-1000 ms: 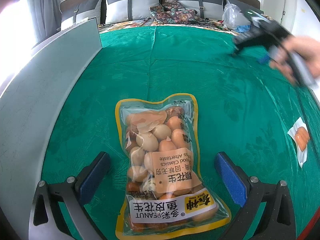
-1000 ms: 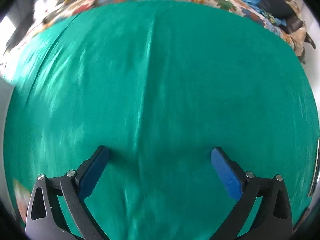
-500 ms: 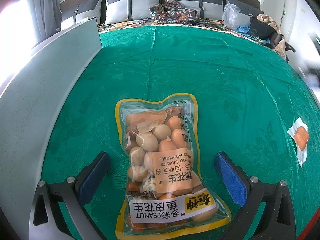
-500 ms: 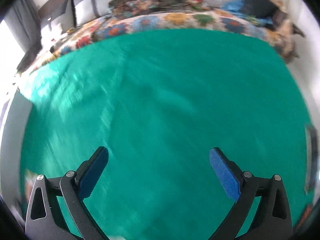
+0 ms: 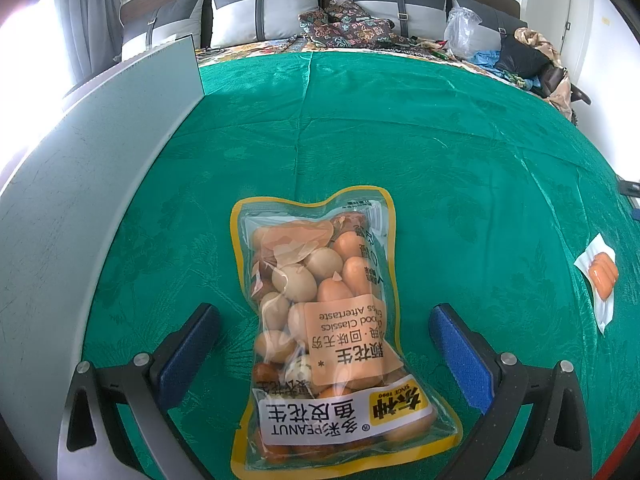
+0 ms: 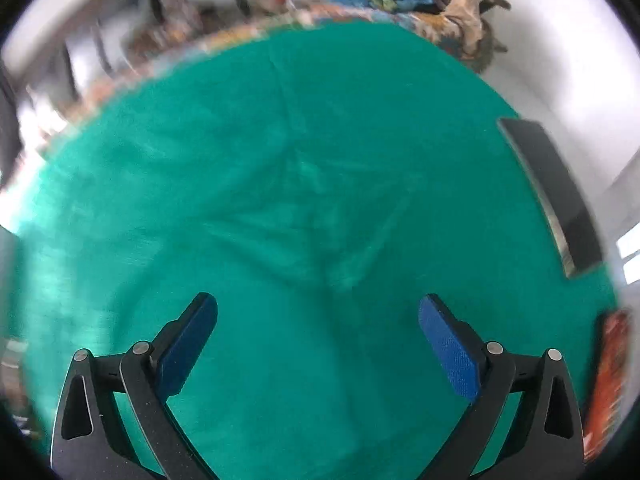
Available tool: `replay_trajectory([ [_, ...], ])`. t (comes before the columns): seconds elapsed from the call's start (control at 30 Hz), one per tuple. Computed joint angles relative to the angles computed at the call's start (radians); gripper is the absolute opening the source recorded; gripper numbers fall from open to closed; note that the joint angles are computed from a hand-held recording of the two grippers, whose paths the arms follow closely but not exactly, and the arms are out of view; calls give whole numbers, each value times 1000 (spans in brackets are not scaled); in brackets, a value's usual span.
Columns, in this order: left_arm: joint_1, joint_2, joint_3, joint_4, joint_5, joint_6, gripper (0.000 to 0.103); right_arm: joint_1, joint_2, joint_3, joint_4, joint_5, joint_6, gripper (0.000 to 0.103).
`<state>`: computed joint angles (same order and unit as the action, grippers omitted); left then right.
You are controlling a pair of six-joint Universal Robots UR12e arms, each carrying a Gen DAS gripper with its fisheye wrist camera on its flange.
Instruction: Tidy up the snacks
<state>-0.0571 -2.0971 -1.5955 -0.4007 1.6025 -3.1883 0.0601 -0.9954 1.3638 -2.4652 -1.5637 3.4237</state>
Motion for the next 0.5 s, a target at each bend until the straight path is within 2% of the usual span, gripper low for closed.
replay_trajectory([
  [0.07, 0, 0, 0, 0, 0, 0, 103, 23, -49, 78, -87, 79, -26, 101],
  [0.17, 0, 0, 0, 0, 0, 0, 103, 59, -96, 171, -160, 182, -48, 101],
  [0.23, 0, 0, 0, 0, -1, 0, 103, 87, -106, 198, -166, 217, -52, 101],
  [0.33, 0, 0, 0, 0, -1, 0, 103, 123, -98, 201, -128, 245, -72, 101],
  [0.4, 0, 1, -1, 1, -3, 0, 103, 149, -80, 173, -91, 216, -119, 102],
  [0.5, 1, 2, -3, 2, -4, 0, 103, 182, -33, 92, -50, 86, -207, 101],
])
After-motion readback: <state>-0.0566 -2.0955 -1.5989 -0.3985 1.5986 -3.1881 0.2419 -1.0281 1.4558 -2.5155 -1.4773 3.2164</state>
